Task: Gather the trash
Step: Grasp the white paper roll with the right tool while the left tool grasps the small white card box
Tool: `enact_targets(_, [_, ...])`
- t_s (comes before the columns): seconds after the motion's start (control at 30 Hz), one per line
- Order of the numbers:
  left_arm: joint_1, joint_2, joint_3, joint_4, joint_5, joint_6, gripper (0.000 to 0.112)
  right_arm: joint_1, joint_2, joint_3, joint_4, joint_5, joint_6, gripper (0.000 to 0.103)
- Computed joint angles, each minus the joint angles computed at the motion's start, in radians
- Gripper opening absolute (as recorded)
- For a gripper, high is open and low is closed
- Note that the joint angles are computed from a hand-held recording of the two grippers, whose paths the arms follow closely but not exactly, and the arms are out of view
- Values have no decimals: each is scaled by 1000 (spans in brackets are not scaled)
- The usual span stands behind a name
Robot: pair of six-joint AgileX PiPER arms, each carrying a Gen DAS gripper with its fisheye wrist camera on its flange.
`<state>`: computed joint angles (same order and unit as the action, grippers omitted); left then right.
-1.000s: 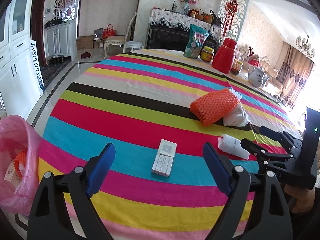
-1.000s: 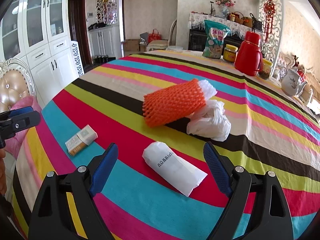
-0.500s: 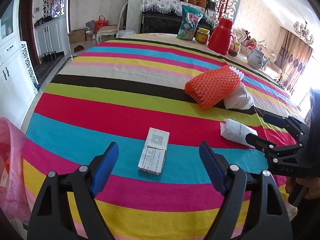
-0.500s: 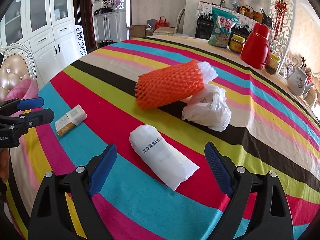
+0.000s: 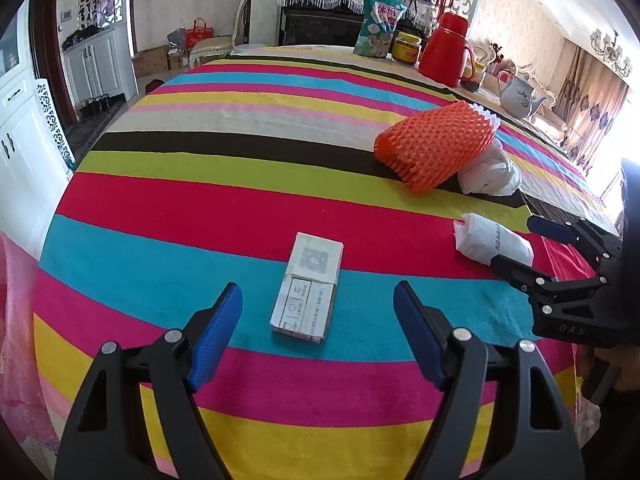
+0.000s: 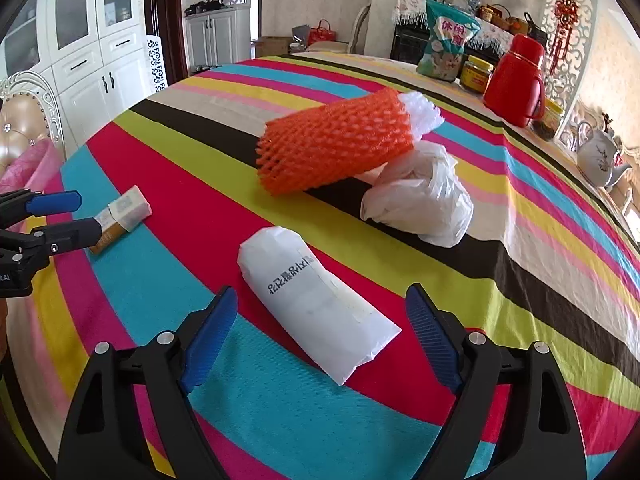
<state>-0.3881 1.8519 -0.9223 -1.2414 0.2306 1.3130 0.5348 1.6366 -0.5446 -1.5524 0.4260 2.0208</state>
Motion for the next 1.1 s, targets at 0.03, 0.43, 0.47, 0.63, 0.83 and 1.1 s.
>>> enact_targets(0.03, [-3,3,-5,26,-3,-26,74,-1,5,-1,-1,-4,-1,79])
enact_targets(0.43, [-20,35,-38,246,-15,-251,62,-3,38,-27,71,-27,-83,59])
enact_targets(0.47, [-21,36,-38,254,-21,-259,62,0,39,-28,71,-27,-84,57])
enact_targets(0.63, [-27,43,-41,319,-29,-315,55,11,39,-36,96,-41,-112,50])
enact_targets(0.83, [-42,61,-54,445,-29,-441,42,13,18,-36,91,-71,-118,51])
enact_targets(1.1, [-62,62,-53,511,-43,-503,32,25,48,-50,66,-66,-91,54])
